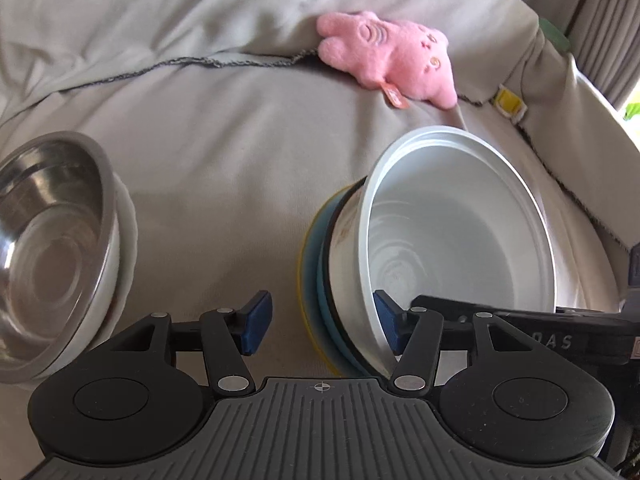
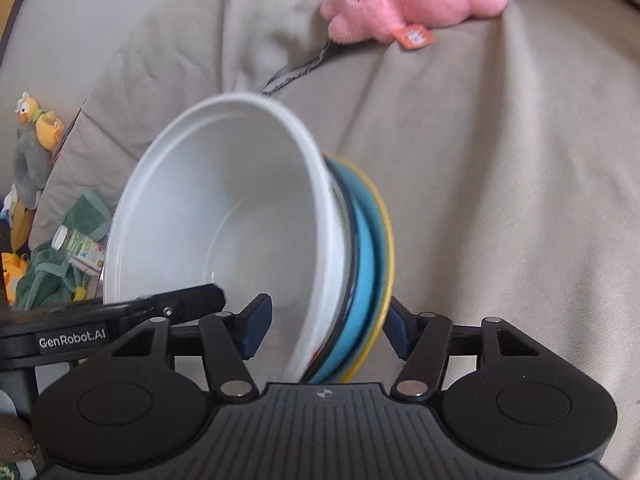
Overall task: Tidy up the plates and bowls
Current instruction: 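Grasp the white, blue and yellow bowl stack with both tools and lift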
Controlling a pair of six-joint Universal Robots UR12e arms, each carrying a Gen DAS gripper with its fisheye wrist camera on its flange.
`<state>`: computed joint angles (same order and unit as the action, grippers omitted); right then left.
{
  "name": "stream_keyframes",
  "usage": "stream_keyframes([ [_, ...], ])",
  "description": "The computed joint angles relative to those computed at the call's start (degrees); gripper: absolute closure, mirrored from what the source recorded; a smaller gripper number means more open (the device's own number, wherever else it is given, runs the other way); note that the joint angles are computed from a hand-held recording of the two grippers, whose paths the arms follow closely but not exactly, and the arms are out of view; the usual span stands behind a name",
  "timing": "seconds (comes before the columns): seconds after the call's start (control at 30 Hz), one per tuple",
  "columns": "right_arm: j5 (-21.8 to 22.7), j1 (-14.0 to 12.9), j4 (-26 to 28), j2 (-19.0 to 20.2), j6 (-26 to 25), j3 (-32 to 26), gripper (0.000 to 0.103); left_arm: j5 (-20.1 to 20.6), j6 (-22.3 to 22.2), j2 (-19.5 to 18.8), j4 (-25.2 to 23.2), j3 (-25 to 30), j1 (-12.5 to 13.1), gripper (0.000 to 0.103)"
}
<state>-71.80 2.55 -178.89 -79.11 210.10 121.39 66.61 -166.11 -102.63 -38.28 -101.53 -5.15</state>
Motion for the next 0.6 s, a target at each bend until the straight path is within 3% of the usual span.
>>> stream_keyframes([
  [0.13, -1.57, 0.63, -2.05, 0.62, 1.47, -0.19, 0.041, 0.13, 2.8, -0.58, -5.53, 2.15, -0.29, 0.058],
  [0.4, -1.97, 0.52, -0.99, 2.1, 3.21, -3.19, 0.042, -1.26, 1.39, -1.68, -4.94, 2.98, 0.43, 0.054],
  [0.6, -1.47, 0.3, 1.56, 3.78, 2.33, -6.67, 0.042, 0.23, -1.41, -3.87, -2.35, 5.35, 0.31, 0.054],
])
